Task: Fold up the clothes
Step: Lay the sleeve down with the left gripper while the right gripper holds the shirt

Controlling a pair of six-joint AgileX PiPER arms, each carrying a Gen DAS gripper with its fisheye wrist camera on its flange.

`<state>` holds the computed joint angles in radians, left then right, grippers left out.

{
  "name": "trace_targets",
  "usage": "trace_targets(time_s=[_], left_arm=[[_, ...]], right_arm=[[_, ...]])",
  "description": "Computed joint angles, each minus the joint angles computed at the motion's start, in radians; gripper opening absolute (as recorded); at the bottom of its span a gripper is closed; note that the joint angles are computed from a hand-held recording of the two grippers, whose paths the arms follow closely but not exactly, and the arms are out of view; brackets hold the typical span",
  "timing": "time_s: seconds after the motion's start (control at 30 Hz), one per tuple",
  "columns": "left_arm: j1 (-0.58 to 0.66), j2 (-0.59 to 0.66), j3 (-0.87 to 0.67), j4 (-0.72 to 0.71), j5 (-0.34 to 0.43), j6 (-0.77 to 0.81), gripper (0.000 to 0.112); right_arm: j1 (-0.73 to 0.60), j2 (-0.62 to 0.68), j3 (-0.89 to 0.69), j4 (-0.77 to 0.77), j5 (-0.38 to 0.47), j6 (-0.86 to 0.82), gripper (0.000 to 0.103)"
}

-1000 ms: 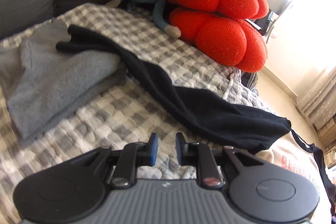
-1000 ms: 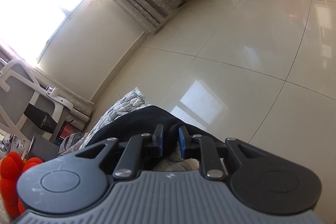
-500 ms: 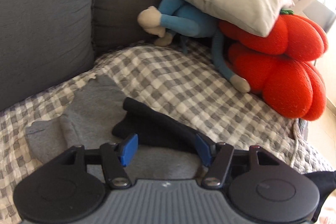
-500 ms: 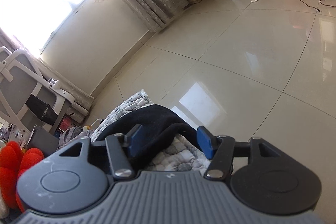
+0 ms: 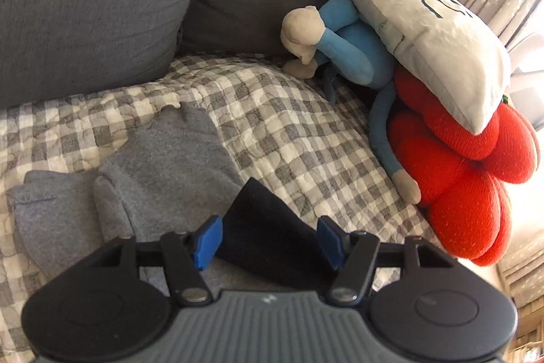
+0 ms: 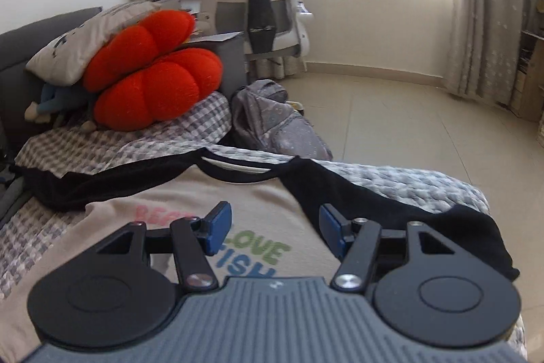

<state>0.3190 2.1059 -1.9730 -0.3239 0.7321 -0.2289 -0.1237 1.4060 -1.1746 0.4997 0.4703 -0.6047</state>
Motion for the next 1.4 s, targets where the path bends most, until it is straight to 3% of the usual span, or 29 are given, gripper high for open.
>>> trace_targets(time_s=[0.13,0.2,0.27,0.37,0.47,0.5,0.53,0.57,0.6,0.67,0.73,0.8,0.9,0.93,1.07,1.2,1.3,1.4], left_arm=[[-0.007,0.055,-0.074,0.012,0.035,0.020,0.057],[-0.005,0.072,-0.103,0.004,0.055,0.049,0.013],[-0.003,0.090,-0.136,-0.005,0.082,0.077,0.009],[0.008,0.059,-0.093,-0.061,0.037,0.151,0.008],[0.014,0.026,-0.067,-0.103,0.009,0.204,0.008],[0.013,0.019,-0.068,-0.116,0.004,0.215,0.007],[0.010,0.013,-0.076,-0.124,0.003,0.223,0.007],[0.005,0.009,-0.088,-0.129,0.003,0.229,0.007],[0.000,0.003,-0.100,-0.135,-0.001,0.233,0.007],[-0.003,-0.021,-0.097,-0.166,-0.035,0.258,0.007],[0.008,-0.066,-0.038,-0.257,-0.111,0.348,0.007],[0.031,-0.106,0.044,-0.382,-0.175,0.478,0.008],[0.071,-0.106,0.105,-0.452,-0.164,0.577,0.009],[0.086,-0.092,0.109,-0.456,-0.135,0.584,0.009],[0.135,-0.033,0.111,-0.428,-0.024,0.509,0.010],[0.165,-0.061,0.197,-0.501,-0.061,0.614,0.010],[0.195,-0.094,0.249,-0.602,-0.051,0.704,0.010],[0.219,-0.140,0.325,-0.677,-0.057,0.770,0.010]], right_arm=[[0.263,0.171,-0.179,-0.064,0.020,-0.124,0.062],[0.344,0.282,-0.298,-0.082,0.049,-0.174,0.062],[0.404,0.396,-0.440,-0.172,0.101,-0.118,0.062],[0.470,0.559,-0.666,-0.258,0.215,-0.075,0.060],[0.504,0.713,-0.916,-0.308,0.391,-0.048,0.047],[0.513,0.774,-1.013,-0.322,0.459,-0.028,0.036],[0.522,0.813,-1.071,-0.345,0.487,-0.005,0.014],[0.534,0.831,-1.089,-0.391,0.476,0.029,0.003],[0.545,0.825,-1.067,-0.439,0.424,0.061,0.004],[0.553,0.764,-0.947,-0.516,0.233,0.169,0.004],[0.527,0.677,-0.800,-0.462,0.033,0.210,0.004],[0.494,0.606,-0.686,-0.314,-0.085,0.135,0.004],[0.454,0.544,-0.582,-0.049,-0.085,-0.115,0.004],[0.448,0.541,-0.570,-0.018,-0.046,-0.161,0.004],[0.492,0.546,-0.502,-0.128,-0.013,-0.173,0.004],[0.539,0.533,-0.445,-0.241,-0.057,-0.125,0.007],[0.530,0.548,-0.489,-0.215,-0.014,-0.114,0.007],[0.512,0.533,-0.456,-0.117,-0.022,-0.212,0.008]])
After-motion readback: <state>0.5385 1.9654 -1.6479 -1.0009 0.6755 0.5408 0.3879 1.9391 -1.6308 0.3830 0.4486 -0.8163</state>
